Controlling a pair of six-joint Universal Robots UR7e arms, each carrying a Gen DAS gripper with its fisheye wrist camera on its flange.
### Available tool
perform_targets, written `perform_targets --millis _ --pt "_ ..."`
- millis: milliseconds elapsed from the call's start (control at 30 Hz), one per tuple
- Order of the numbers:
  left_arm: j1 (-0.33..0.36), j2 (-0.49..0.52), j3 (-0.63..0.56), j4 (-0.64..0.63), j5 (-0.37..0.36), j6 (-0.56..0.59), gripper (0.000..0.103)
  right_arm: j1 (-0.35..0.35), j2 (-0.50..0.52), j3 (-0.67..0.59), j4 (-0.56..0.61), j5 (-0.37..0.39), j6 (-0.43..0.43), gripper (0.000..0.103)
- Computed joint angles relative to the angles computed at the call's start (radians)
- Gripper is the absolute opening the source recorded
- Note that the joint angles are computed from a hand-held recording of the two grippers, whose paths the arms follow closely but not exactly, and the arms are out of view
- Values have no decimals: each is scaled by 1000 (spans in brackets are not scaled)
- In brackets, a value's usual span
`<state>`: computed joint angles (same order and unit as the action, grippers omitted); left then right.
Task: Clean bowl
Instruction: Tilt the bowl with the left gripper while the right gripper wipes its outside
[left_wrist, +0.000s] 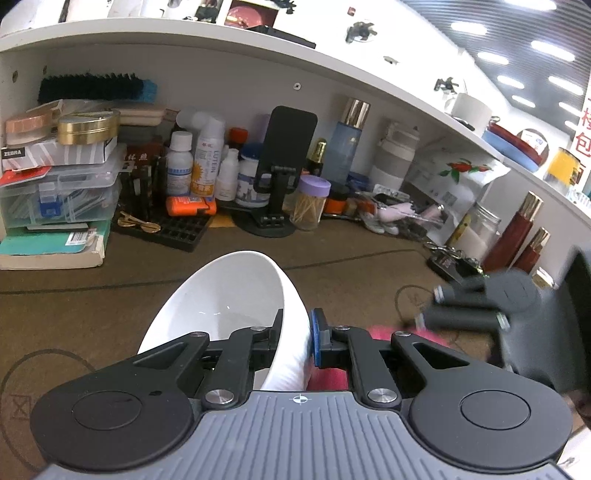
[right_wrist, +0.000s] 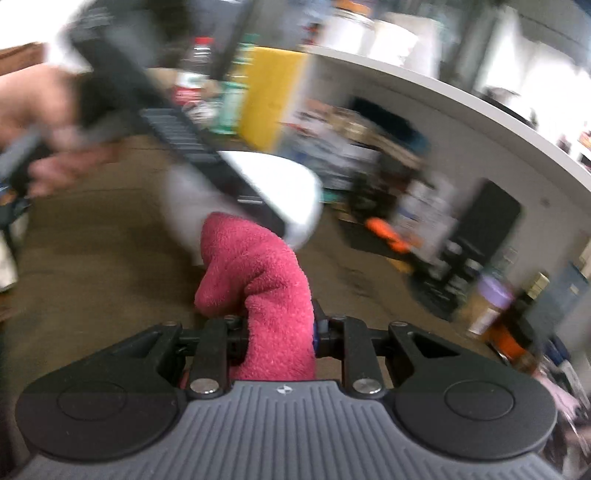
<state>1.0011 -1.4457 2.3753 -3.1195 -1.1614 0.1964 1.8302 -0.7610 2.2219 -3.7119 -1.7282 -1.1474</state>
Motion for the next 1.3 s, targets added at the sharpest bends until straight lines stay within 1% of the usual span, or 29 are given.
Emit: perform_targets --millis 133,267,333,400,500,733,833,867,900,933,967,1000,1033,1067,1100,1200,1267,1300 --pt "-6 4 0 1 10 9 12 -16 31 -80 -22 1 38 23" --pt "-17 11 -2 7 28 19 13 -22 49 -152 1 44 76 23" --pt "-19 13 -4 11 31 22 13 -19 60 -180 25 46 73 23" --pt "-24 19 -5 10 41 29 13 -11 73 -205 70 38 53 23" --pt "-28 23 -1 4 48 36 13 -13 56 -192 151 48 7 23" --pt "-15 18 -12 15 33 39 14 -45 -77 -66 350 148 -74 23" --pt "-13 12 -19 37 33 42 15 -67 -123 -20 409 213 -69 23" --pt "-18 15 -22 42 43 47 16 -75 -132 -9 417 232 -62 23" --pt "-20 17 -23 40 49 48 18 -82 -133 -4 411 247 -51 23" --pt "-23 21 -22 34 61 52 20 -96 -135 9 386 275 -19 23" --pt "-28 26 -22 28 75 57 26 -116 -135 24 342 307 34 23" --pt "-38 34 -19 17 106 67 36 -126 -129 28 308 317 72 23" --pt "-44 39 -17 10 125 73 41 -139 -120 31 265 330 121 23" --pt "-54 46 -12 -4 159 90 54 -155 -106 29 218 343 180 23" --pt "-63 53 -2 -26 193 124 68 -167 -97 24 193 355 222 23" --pt "-72 39 21 -19 227 224 89 -201 -88 15 173 397 301 23" --pt "-78 29 31 -4 249 277 90 -217 -91 13 175 429 331 23" --pt "-78 20 32 21 260 296 88 -222 -94 15 172 445 332 23"
